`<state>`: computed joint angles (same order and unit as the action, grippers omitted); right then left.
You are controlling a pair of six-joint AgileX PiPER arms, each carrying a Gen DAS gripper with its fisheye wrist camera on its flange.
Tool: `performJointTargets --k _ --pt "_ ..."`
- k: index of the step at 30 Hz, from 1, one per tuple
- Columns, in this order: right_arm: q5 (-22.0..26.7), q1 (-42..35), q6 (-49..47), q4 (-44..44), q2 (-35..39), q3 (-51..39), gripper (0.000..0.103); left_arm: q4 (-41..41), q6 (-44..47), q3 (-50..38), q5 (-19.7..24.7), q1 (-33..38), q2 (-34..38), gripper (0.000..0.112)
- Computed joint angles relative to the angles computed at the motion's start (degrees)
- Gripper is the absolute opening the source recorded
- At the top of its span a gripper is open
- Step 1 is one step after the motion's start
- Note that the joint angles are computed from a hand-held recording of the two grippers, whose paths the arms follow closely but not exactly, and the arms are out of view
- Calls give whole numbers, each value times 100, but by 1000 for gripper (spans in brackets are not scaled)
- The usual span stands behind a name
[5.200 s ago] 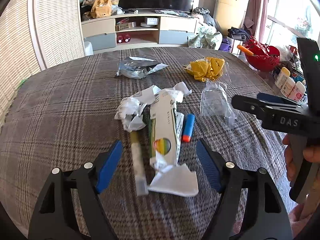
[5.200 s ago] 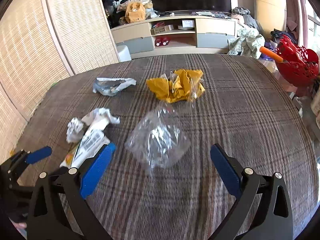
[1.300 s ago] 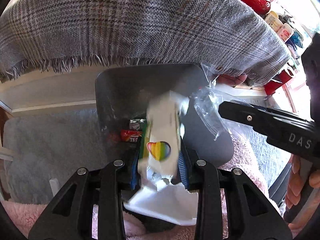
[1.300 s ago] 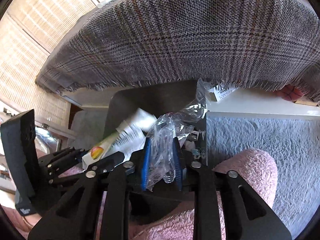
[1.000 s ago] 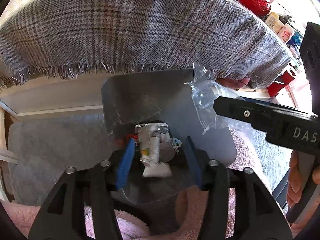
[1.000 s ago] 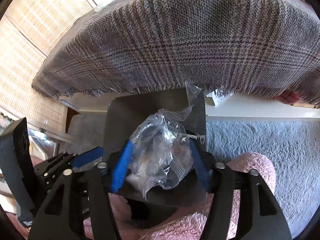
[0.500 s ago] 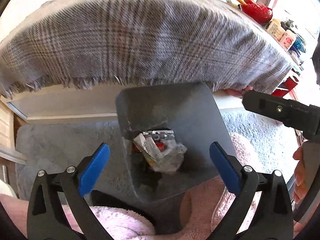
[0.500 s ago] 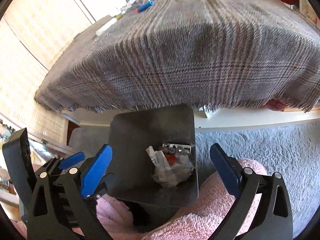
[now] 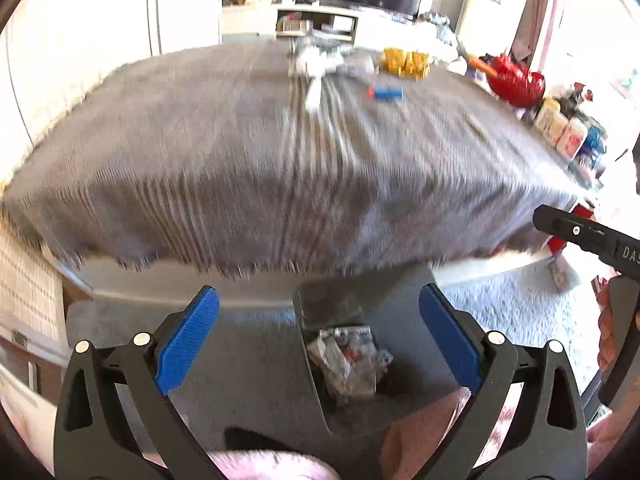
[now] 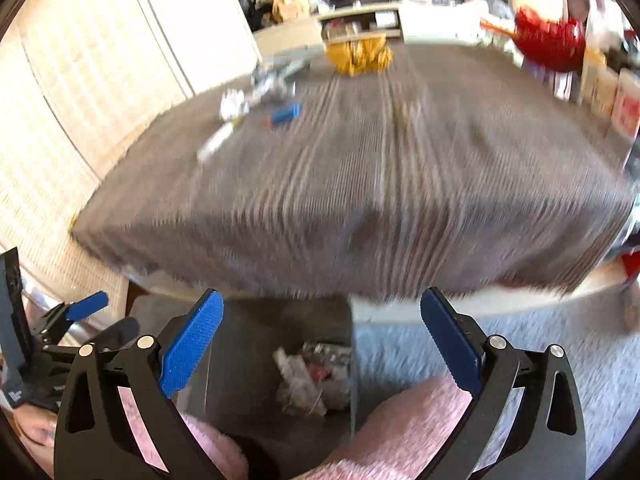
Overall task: Collect trash
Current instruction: 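Raise both open tools back over the table, then grasp the white marker tube with the left tool while the right grasps the blue foam dart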
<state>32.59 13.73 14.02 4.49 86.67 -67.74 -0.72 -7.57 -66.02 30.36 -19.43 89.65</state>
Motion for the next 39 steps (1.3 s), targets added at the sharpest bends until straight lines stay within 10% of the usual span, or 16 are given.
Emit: performJointTargets --k 8,18,29,39 --pt "371 42 -8 -532 603 -1379 99 -1124 1207 -1614 716 498 709 95" --pt "630 -16 -679 -127 1985 -3035 99 -372 950 -3938 1161 471 2383 94" --pt "1212 43 -827 -352 3426 -4882 73 -175 1059 -6307 2339 415 4081 48" --pt "2247 -25 -1138 -148 4711 -6903 62 43 964 -8493 3353 359 5288 34"
